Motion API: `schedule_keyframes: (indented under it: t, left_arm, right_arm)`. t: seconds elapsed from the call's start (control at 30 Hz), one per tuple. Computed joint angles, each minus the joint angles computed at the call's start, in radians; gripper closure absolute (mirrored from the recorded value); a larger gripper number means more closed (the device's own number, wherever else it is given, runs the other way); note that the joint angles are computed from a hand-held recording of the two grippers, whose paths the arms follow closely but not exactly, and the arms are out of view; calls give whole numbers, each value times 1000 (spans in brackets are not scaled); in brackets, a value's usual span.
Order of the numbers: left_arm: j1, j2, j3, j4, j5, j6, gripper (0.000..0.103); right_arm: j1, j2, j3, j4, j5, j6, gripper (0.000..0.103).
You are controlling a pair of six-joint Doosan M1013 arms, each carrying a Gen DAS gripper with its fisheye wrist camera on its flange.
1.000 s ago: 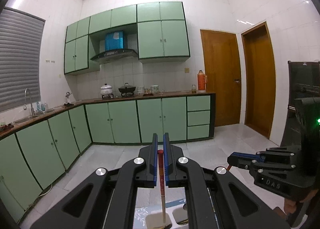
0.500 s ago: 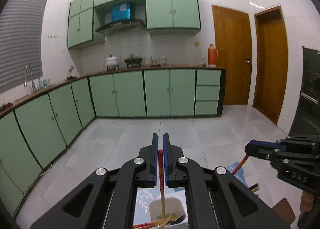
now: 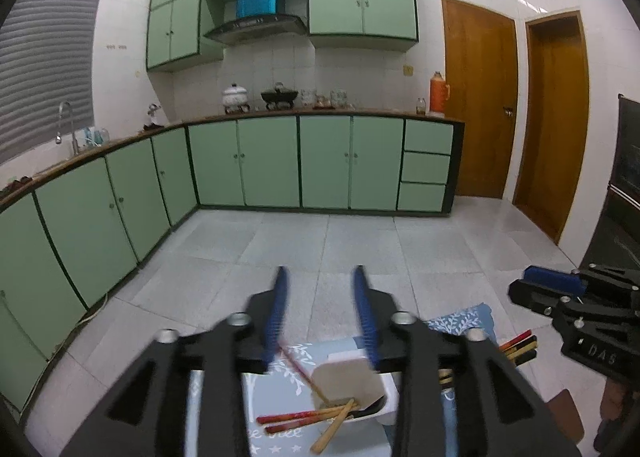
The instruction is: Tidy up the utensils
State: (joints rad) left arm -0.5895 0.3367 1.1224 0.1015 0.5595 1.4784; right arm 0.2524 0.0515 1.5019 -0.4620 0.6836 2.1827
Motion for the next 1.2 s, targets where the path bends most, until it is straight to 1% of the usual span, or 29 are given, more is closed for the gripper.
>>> schedule_keyframes:
  t: [0.07,0.1,0.13,0.2,0.23,0.27,0.3,0.33,0.4,0.47,0.5,0.57,0.63,0.7,1.0,1.2]
  left_arm:
    - [-1,-23,28,21,-27,-23,52]
    - [-2,-36,45,32,-37,-36,47]
    - [-3,-51,64,41,-46,-47,45]
    - [-7,-72,92,65,-62,-71,34]
    - [-9,-83,108,81,-70,-87,33]
    - [-14,-98,129,110,-76,-113,29]
    - [-16,-107,141,125,-79,-128,25]
    - [-19,-116,154,138,-80,-142,23]
    - [-24,-139,185,152,-77,-165,18]
    - [-28,-156,209,159,-71,-179,14]
    - [-31,-166,225,172,-71,-192,12]
    - [-35,-179,243,196,-68,-215,10]
    - [-41,-197,269,222,-62,-245,8]
    - [-43,-204,278,218,-55,-249,7]
    - [-38,-254,347,199,-51,-254,6]
    - [-40,-272,369,181,-36,-230,6]
  right_arm:
    - [18,-21,26,-96,5,86,54]
    - [24,-31,39,-130,8,120,51]
    - [34,-43,54,-175,16,166,45]
    - [48,-61,78,-234,30,228,37]
    - [58,-70,91,-262,40,257,32]
    - [67,-79,104,-285,47,281,26]
    - [73,-86,116,-303,51,300,22]
    - [78,-93,127,-316,54,313,15]
    - [98,-111,154,-351,63,353,13]
    - [110,-124,172,-355,67,373,7]
    - [118,-131,183,-363,69,395,6]
    - [128,-139,195,-362,72,420,5]
    - [128,-148,206,-327,61,410,5]
    - [130,-157,216,-300,61,400,5]
    - [159,-172,222,-254,70,375,5]
    - [174,-179,226,-223,63,348,5]
